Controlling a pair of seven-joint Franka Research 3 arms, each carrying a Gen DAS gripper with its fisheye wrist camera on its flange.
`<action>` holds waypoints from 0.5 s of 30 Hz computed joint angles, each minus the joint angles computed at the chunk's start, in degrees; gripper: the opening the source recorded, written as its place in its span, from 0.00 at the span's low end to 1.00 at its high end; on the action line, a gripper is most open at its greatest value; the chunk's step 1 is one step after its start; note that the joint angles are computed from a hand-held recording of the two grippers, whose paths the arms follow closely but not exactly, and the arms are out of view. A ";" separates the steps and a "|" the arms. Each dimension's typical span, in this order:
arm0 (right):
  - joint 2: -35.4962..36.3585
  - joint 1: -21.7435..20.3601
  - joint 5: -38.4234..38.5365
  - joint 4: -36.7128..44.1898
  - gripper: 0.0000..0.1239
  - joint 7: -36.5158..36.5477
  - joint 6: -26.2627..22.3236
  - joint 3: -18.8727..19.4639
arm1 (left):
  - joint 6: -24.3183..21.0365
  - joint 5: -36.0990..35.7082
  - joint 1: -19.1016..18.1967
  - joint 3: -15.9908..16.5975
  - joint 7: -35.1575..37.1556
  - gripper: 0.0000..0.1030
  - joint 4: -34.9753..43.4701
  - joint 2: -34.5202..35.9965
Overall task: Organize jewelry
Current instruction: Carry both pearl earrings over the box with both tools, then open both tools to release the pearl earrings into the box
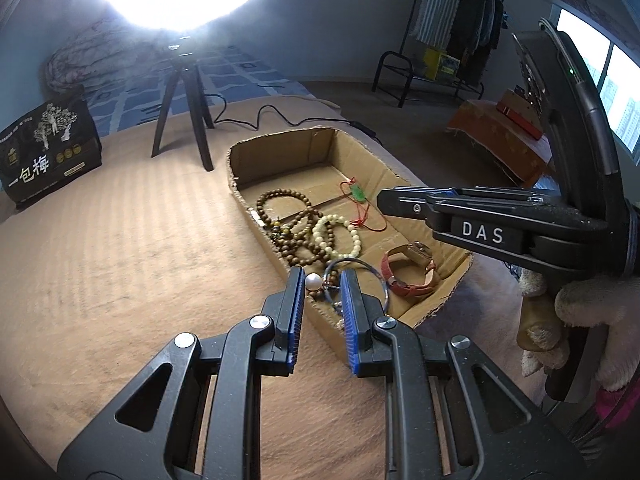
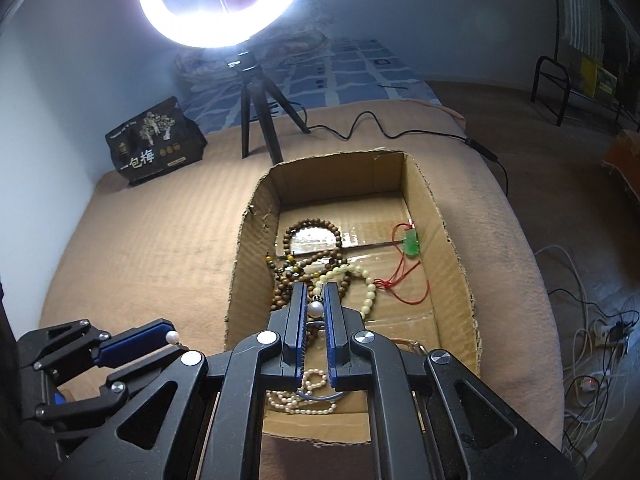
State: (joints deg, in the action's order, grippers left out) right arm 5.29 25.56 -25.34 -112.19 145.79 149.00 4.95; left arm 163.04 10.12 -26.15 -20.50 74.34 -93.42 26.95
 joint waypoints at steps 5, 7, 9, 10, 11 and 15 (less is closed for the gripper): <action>-0.48 -0.31 0.09 -0.73 0.05 -0.13 0.32 -0.07 | -0.22 0.57 -0.83 0.33 -0.23 0.17 1.35 0.90; -0.54 -0.38 0.06 -0.80 0.05 -0.09 0.28 -0.02 | -0.42 0.69 -1.06 0.36 -0.28 0.17 1.86 1.26; -0.59 -0.42 -0.14 -0.84 0.05 0.31 0.22 0.00 | -0.66 0.76 -1.24 0.36 -0.25 0.17 2.38 1.65; -0.65 -0.47 -0.08 -0.91 0.05 0.33 0.24 0.01 | -0.79 0.80 -1.34 0.38 -0.25 0.17 2.69 1.86; -0.61 -0.58 0.09 -0.94 0.05 0.14 0.41 0.00 | -0.86 0.81 -1.41 0.35 -0.19 0.17 2.86 2.01; -0.58 -0.63 -0.03 -0.87 0.05 -0.05 0.35 0.07 | -0.96 1.08 -1.82 0.55 -0.31 0.17 3.53 2.50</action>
